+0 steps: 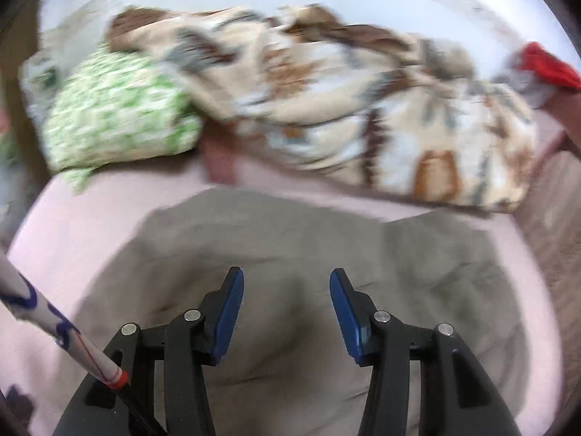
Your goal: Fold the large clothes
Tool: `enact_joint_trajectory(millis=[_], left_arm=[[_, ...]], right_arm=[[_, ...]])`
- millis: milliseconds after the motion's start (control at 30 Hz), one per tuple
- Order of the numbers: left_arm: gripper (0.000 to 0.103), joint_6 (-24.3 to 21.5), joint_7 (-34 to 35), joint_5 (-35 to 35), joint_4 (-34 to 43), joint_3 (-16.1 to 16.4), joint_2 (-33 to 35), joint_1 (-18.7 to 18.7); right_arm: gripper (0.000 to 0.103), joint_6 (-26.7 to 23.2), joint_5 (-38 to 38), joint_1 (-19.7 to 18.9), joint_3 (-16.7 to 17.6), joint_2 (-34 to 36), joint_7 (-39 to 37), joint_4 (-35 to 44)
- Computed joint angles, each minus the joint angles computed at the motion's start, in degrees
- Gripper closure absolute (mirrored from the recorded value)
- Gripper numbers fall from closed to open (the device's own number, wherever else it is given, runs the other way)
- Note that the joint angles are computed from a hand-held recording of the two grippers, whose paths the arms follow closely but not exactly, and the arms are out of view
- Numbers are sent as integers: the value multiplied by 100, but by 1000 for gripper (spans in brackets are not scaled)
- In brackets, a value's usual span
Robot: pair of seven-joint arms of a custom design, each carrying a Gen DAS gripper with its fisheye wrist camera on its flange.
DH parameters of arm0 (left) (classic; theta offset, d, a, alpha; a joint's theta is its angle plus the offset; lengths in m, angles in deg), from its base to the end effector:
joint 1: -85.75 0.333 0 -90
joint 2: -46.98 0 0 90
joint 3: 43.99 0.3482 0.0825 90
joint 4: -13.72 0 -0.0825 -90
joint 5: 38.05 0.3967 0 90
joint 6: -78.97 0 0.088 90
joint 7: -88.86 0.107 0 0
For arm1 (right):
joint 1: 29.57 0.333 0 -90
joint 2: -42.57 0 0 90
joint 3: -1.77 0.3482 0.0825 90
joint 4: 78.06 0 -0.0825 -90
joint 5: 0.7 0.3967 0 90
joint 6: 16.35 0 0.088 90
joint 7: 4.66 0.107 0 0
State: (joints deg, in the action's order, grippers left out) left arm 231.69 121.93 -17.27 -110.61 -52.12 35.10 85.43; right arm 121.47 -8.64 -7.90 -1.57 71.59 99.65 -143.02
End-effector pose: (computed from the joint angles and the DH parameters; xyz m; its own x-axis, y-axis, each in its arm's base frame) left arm 0.5351 -0.0958 0.5875 0.4291 -0.8540 0.2942 -0.5991 -0.5129 -0.6148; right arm 0.7361 0.2579 0.6365 0.1569 -0.9876 -0.0082 -0.7036 -0.1060 -0.7027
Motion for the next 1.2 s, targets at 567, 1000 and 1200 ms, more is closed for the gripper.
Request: enact_joint_trajectory(millis=[567, 1000, 1200], left_arm=[[29, -97, -12, 66, -10, -24, -61, 6], [29, -368, -214, 686, 233, -228, 52, -85], [29, -515, -245, 804, 288, -227, 124, -171]], right_arm=[[38, 521, -1007, 377, -356, -667, 884, -1264], [35, 427, -489, -794, -143, -1166, 948, -2230], [34, 1205, -1184, -971, -309, -2242, 1730, -3611]])
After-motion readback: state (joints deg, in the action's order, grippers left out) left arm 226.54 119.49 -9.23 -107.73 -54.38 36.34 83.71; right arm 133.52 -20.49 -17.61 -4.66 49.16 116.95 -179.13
